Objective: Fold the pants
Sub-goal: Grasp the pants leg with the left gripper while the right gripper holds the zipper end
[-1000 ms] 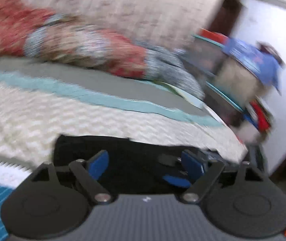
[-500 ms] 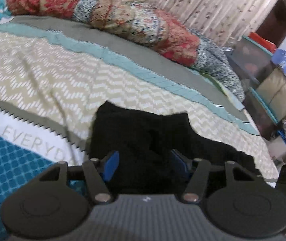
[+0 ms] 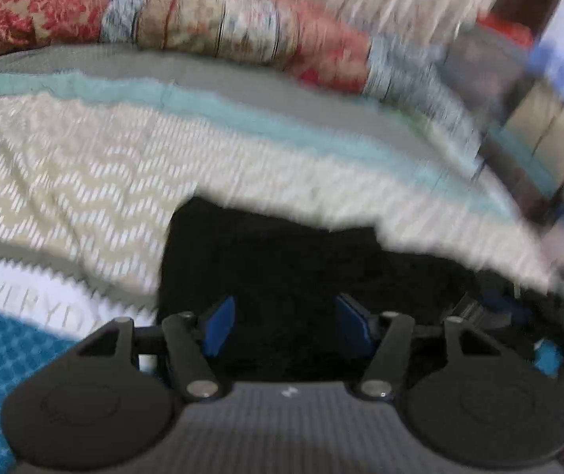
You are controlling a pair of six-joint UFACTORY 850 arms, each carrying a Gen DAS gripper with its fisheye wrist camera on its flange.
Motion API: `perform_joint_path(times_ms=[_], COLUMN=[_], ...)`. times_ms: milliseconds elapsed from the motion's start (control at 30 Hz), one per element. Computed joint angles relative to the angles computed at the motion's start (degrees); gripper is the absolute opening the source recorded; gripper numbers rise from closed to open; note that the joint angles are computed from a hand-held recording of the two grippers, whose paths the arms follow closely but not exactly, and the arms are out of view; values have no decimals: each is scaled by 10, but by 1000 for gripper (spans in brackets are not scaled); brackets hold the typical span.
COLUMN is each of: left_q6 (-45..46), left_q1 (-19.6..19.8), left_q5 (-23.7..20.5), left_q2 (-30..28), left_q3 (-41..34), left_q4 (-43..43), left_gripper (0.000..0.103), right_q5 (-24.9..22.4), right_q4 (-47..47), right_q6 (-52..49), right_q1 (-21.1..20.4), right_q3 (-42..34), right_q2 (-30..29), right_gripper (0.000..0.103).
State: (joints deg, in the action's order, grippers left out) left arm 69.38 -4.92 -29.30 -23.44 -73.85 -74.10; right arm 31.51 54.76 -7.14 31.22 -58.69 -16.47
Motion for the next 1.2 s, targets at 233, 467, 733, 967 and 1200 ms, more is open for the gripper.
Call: perform_joint_path(times_ms=[233,467,733,967,1200], left_q6=[-31,-73,-6,-161,-308], left_q1=[-64,-126,-109,-155,-224], left_q5=[5,66,-28,-126,-158], left_q2=[-64,-118,-74,-136,-191], left_q3=[-99,-129,-123,-250,-360], left_q4=[62,196,84,205,411], left_gripper=[56,70,72,81,101], right_q5=[72,-40,124,40,127], right_q4=[142,220,125,146,208], right_q6=[-56,-134,-26,31,-229], right_q1=[-6,-30,-14,-38,50], right_q3=[68,26,121,111,40], right_q2=[52,-3,65,37,11], right_gripper=[55,49,79,36,20])
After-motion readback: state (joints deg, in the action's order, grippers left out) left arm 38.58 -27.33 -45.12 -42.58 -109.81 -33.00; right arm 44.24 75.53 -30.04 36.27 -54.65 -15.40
